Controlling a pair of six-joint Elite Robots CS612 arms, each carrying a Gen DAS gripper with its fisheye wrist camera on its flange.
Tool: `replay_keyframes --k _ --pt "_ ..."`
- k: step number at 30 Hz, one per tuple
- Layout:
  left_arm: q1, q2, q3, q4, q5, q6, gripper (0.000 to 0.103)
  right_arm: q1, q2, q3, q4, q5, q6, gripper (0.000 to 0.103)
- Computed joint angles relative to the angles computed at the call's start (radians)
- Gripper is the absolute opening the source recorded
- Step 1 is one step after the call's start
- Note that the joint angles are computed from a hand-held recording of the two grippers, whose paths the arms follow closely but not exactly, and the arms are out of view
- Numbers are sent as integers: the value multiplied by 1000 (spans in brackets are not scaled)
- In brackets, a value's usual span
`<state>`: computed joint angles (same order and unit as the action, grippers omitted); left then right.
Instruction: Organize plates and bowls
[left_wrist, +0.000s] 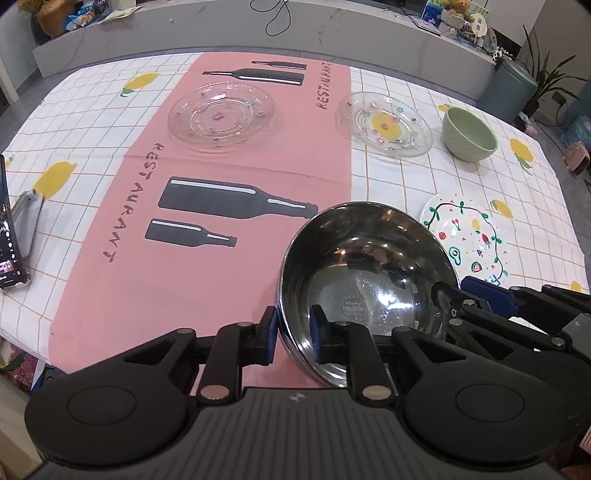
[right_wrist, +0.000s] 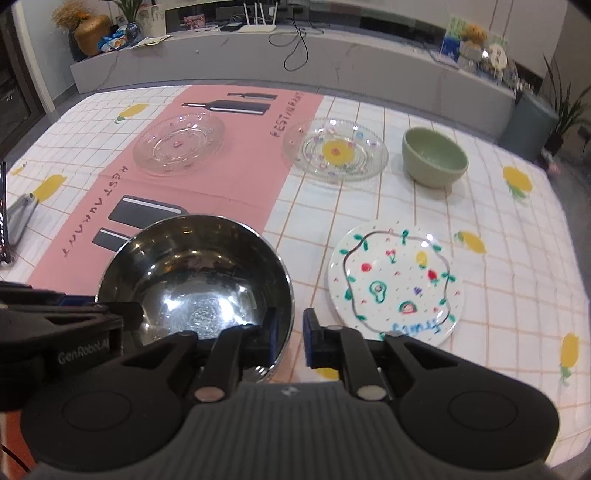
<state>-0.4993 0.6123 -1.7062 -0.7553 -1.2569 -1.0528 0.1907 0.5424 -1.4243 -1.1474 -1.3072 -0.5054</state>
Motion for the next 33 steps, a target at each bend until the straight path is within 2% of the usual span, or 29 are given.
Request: replay_keyframes --k 4,11,18,21,27,31,33 --pt "3 2 -11 -13 6 1 30 -5 -4 3 1 15 9 22" --pt "9 10 -40 -78 25 13 31 -24 -24 25 19 78 66 34" --pt "-2 4 -37 -189 87 153 31 -48 -53 51 53 173 133 42" --pt "0 -12 -10 -238 67 207 31 -57 -61 62 37 198 176 42" --pt "7 -63 86 -306 54 303 31 -70 -81 101 -47 193 234 43" --pt "20 -100 165 -375 18 341 31 -79 -105 156 -121 157 261 44" --pt "27 -118 208 -409 0 353 31 -86 -120 190 -159 145 278 50"
